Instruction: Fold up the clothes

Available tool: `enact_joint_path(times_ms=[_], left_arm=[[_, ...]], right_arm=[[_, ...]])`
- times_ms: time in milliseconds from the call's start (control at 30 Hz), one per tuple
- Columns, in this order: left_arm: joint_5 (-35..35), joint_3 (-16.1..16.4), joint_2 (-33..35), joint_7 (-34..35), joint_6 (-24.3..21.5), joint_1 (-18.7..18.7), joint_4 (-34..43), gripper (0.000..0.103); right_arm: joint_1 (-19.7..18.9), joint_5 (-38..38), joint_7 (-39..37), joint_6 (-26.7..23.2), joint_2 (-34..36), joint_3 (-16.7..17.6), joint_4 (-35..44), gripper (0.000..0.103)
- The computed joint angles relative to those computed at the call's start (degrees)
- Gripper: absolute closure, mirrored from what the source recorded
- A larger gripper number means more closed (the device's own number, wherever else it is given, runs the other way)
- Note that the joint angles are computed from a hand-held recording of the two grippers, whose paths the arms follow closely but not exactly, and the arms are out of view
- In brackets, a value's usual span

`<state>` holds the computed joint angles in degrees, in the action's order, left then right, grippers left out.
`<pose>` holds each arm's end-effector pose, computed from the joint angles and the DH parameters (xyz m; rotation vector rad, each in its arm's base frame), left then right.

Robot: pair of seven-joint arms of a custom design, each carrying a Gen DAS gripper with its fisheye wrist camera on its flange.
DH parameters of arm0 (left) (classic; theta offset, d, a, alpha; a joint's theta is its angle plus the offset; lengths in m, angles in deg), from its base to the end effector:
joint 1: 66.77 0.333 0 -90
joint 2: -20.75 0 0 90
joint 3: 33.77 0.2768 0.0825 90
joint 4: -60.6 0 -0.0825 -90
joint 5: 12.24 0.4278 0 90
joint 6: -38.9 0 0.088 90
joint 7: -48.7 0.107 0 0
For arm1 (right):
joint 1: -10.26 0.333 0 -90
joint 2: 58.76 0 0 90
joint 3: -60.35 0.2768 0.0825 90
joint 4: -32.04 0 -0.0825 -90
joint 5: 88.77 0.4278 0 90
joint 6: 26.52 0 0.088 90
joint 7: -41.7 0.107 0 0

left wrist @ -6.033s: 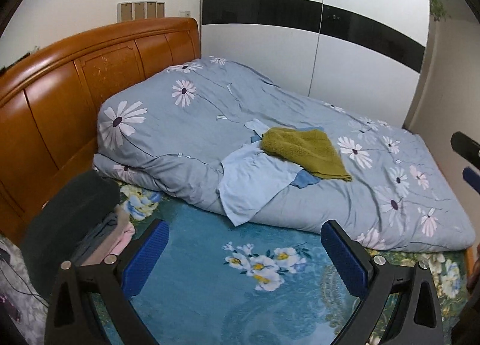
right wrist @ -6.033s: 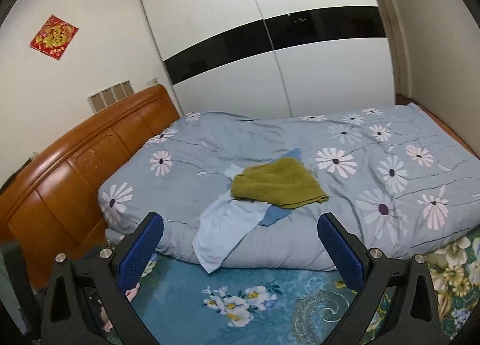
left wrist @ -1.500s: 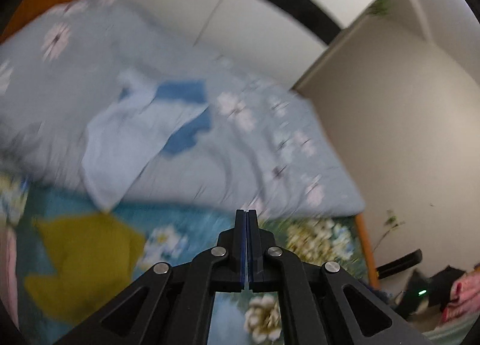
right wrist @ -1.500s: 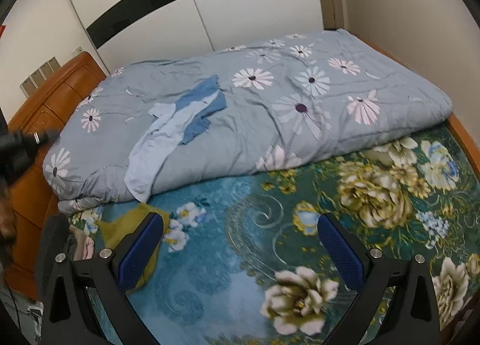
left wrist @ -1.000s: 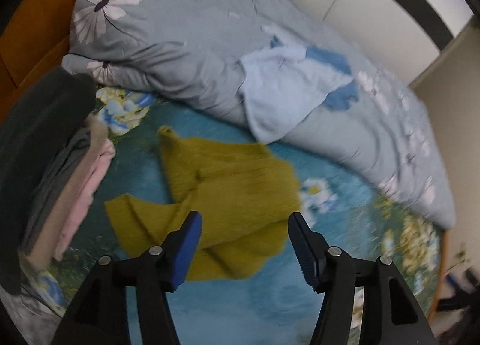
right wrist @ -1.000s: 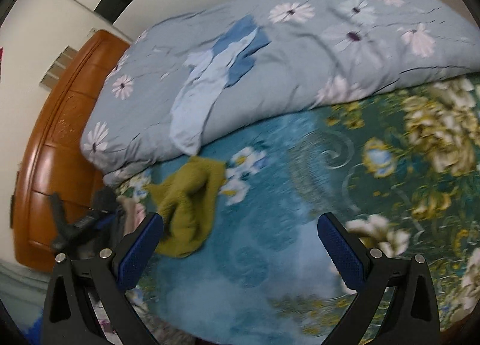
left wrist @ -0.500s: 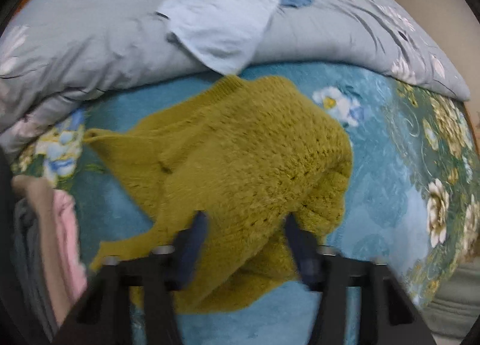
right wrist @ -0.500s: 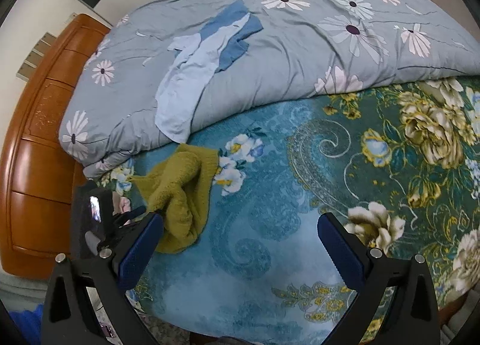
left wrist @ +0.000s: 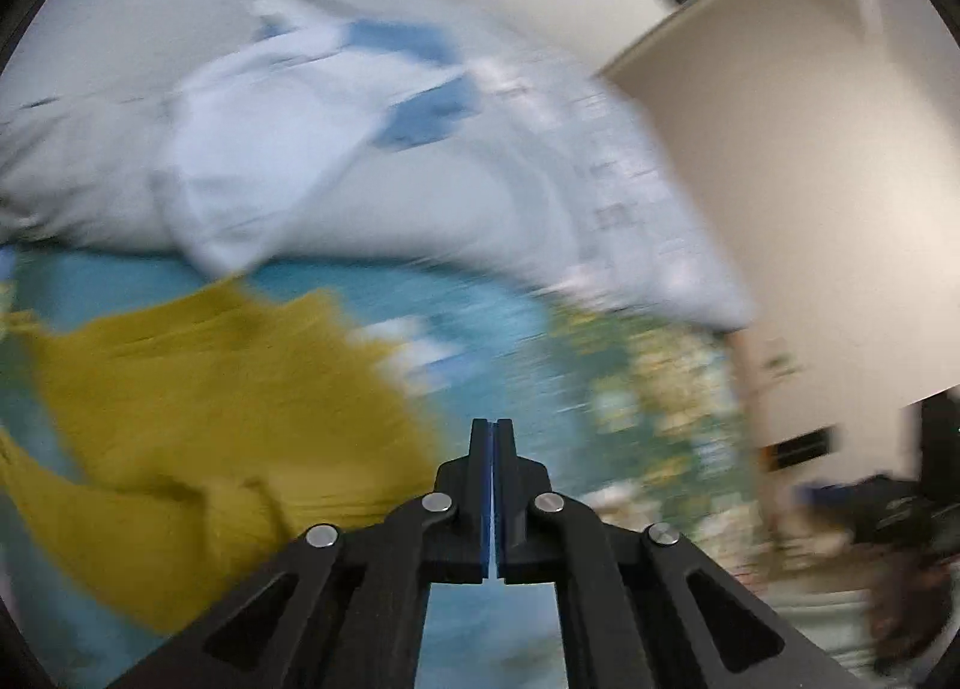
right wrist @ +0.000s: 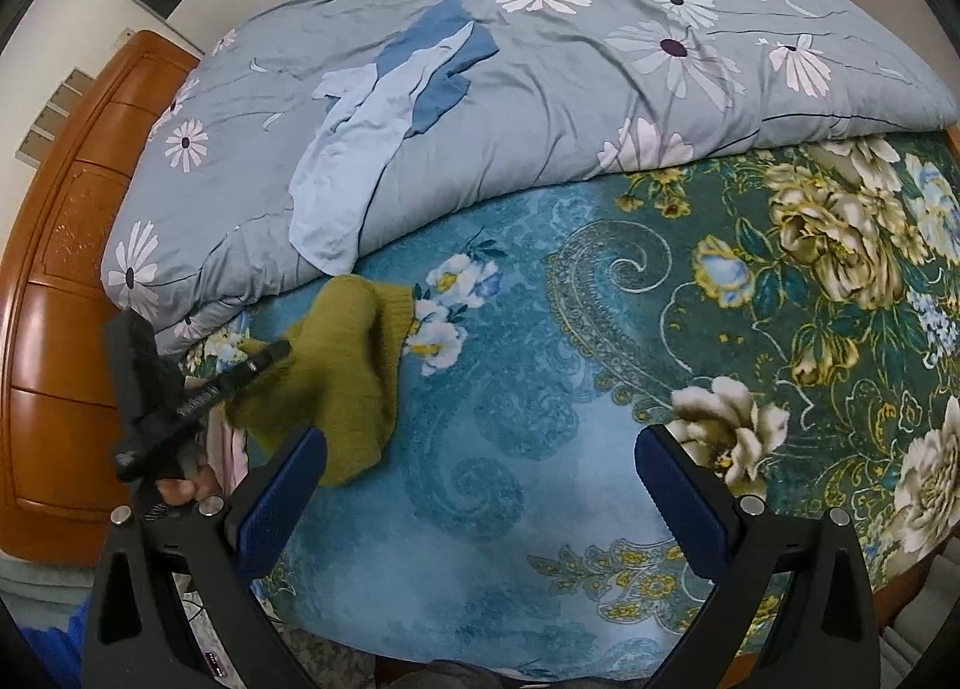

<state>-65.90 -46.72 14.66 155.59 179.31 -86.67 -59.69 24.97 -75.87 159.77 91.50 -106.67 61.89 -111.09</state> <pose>0.5055 -0.3294 0.4582 1.5934 -2.0814 1.0688 0.3865 0.1260 0.5594 -1.6268 2.1539 0.0358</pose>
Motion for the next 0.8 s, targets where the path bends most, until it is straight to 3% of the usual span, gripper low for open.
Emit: enact_joint_path(times_ms=[100, 233, 400, 433, 500, 533, 567, 667, 800], left_arm=[[-0.1, -2.0, 3.7, 1.2, 1.5, -1.8, 5.9, 0.103], [13.1, -4.8, 8.4, -9.5, 3.0, -3.3, 11.6, 0.103], [23.0, -4.9, 5.2, -22.6, 5.7, -3.4, 5.5, 0.102], [26.2, -4.6, 4.1, -27.2, 6.2, -3.0, 3.4, 0.098], [33.2, -4.0, 1.3, -37.8, 7.5, -1.8, -1.5, 0.078], [37.0, -3.8, -0.5, -43.9, 8.3, -0.9, -4.2, 0.054], [41.2, -3.7, -2.5, -50.9, 9.1, 0.5, -7.2, 0.043], [51.0, -3.7, -8.2, -70.4, 9.1, 5.6, -15.0, 0.033], [48.0, 0.2, -10.3, -79.2, 7.8, 8.0, -20.6, 0.033]], right_arm=[[-1.1, -0.6, -1.6, -1.0, -2.4, -1.5, -1.3, 0.000], [-3.1, -0.5, -3.8, -1.7, -5.2, -3.6, -2.9, 0.000], [-6.3, -1.0, -6.8, -3.0, -7.7, -5.3, -4.5, 0.000], [-6.7, -0.9, -7.2, -3.5, -7.8, -5.6, -4.7, 0.000], [-7.4, -0.6, -8.1, -4.6, -7.8, -6.0, -4.9, 0.000], [-7.7, -0.6, -8.6, -4.9, -7.7, -6.0, -4.9, 0.000], [-7.9, -0.6, -9.1, -5.3, -7.5, -5.9, -4.8, 0.000], [-8.4, -0.7, -9.9, -6.3, -6.5, -5.5, -4.4, 0.000], [-8.1, -0.4, -10.3, -6.3, -3.9, -4.7, -3.0, 0.000]])
